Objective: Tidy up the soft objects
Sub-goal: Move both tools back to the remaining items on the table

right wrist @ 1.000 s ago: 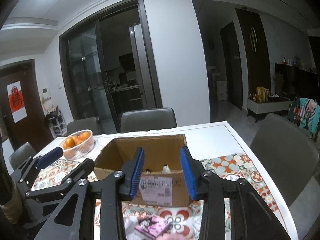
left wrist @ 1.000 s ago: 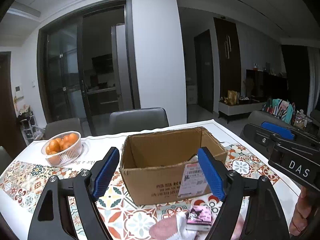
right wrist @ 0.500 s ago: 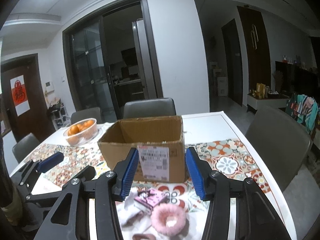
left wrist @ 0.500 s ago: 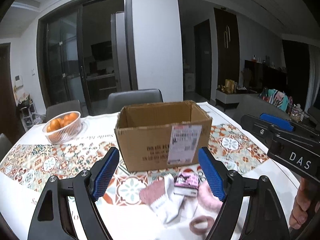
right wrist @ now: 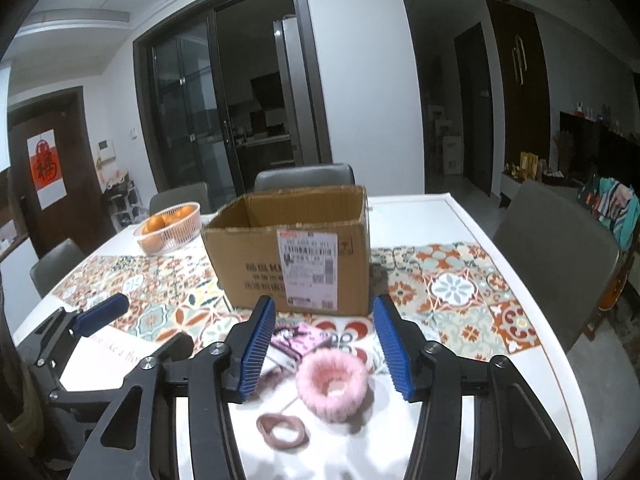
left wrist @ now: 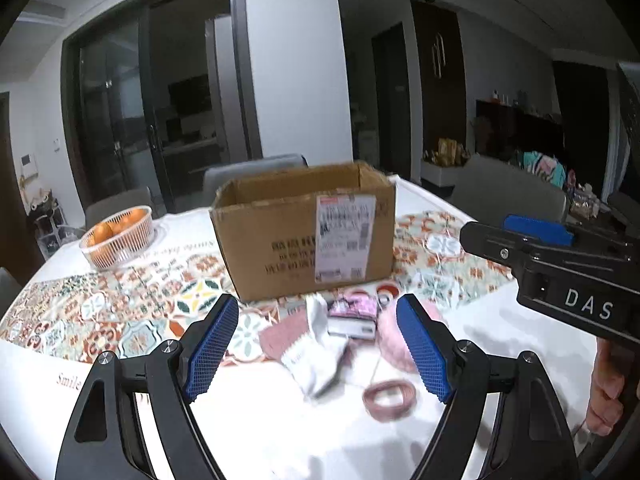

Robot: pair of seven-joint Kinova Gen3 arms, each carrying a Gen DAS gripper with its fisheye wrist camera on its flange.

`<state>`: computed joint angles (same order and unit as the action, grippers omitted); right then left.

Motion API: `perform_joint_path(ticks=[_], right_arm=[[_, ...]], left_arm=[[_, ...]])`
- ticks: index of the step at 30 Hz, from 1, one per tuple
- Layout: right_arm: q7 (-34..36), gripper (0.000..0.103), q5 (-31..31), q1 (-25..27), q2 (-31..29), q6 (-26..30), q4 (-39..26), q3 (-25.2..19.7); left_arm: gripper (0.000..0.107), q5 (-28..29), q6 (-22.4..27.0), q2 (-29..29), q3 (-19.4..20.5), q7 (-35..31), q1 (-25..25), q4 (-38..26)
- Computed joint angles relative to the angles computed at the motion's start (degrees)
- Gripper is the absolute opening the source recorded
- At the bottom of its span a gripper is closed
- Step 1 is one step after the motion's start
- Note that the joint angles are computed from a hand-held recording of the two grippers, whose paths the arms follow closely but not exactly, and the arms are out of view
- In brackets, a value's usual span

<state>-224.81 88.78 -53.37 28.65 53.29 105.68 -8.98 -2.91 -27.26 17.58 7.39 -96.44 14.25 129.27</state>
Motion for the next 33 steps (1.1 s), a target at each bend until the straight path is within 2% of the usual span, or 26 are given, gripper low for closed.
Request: perform_joint_path(ticks=[5,14,24,28,31,33], right_arm=[[1.10,0.055,-0.73,0.43,0.45,-2.14,0.52,-0.36],[1.84,0.055,-1.12,1.98,1.30,-7.77,1.38,-0.29],[4.92,0.059,-3.53,4.33,3.20,-15.53,0.75,0.92],[6.62,0.059,-4.64,5.27,4.19,-19.04,0.11,1.89],[7.49,0.059,-5.14,5.55,4.90,-21.43,-0.30,2.88],[7.95,0.059,-5.61,6.04,5.31,-23.31,-0.59,3.44]], left_arm=[[0.081,-0.99,0.20,1.02,0.29,-0.13,-0.03,0.72],[0.081,-4.12,3.65,3.64,1.76,0.75,-1.17,0.13],[0.081,-11.74,10.43,8.12,8.07,5.56,-7.09,-3.39],[0.081,-12.15,12.20,9.59,8.23,5.04,-6.91,-4.71],[0.081,-13.68,14.00,10.93,11.09,5.23,-9.43,-6.06],[0.081,-13.38,14.41,11.74,10.63,4.53,-8.74,-6.87]])
